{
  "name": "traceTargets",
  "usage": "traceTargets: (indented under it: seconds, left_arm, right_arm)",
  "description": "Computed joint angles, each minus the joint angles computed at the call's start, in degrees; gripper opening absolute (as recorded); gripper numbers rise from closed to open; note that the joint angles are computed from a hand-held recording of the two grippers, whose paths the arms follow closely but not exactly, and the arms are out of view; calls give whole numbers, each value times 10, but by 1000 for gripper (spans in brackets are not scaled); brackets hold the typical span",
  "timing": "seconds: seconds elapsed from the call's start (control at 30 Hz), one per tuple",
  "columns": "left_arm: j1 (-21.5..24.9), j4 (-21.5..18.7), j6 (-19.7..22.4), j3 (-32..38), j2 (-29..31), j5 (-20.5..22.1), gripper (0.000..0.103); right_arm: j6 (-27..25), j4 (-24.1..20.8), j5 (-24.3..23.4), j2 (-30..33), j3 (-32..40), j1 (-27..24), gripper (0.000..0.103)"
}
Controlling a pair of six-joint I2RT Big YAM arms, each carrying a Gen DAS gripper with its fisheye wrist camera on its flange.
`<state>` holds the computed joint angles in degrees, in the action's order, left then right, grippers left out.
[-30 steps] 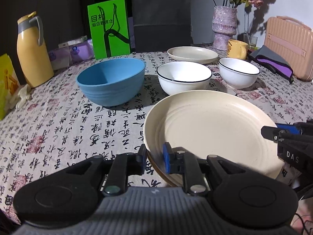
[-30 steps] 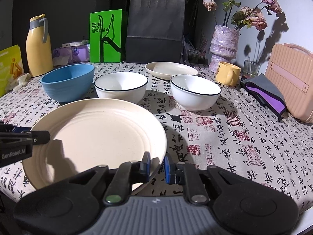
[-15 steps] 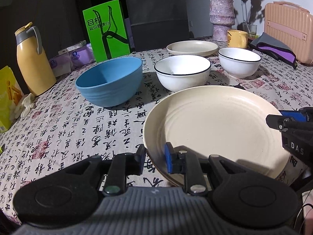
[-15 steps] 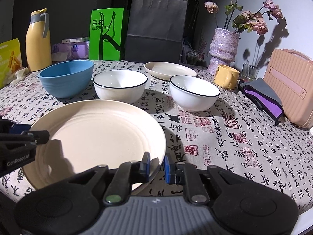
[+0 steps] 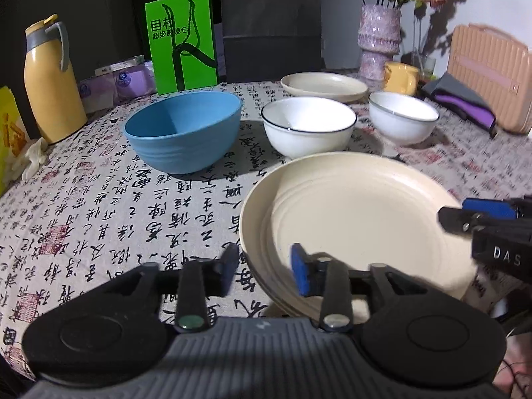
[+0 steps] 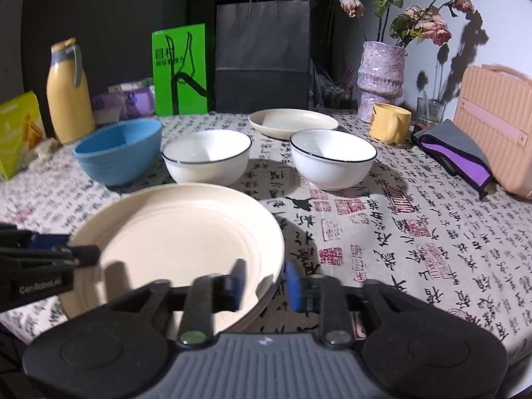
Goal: Organize plates and bowls
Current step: 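Lower the held cream plate onto the first cream plate with both grippers, then open both grippers to release the stacked cream plate, then withdraw both open grippers from the stacked plates past the white bowls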
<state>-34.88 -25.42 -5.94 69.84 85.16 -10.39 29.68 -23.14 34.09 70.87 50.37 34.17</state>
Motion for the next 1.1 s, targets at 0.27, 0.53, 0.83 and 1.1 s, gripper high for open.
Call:
traceTargets:
  seconds: [0.27, 0.53, 0.83, 1.1]
  left_arm:
    - [10, 21, -29, -16, -29, 17, 99]
    - [19, 39, -56, -37, -56, 38, 103]
    - [27, 42, -85, -55, -79, 60, 103]
    - [26, 51, -85, -73, -107, 69, 103]
  right_arm:
    - [8, 12, -8, -28, -14, 3, 94]
    - [25, 2, -17, -51, -21, 8, 103]
    - [46, -11, -4, -74, -25, 21, 103]
    - [67, -26, -10, -84, -25, 25, 103]
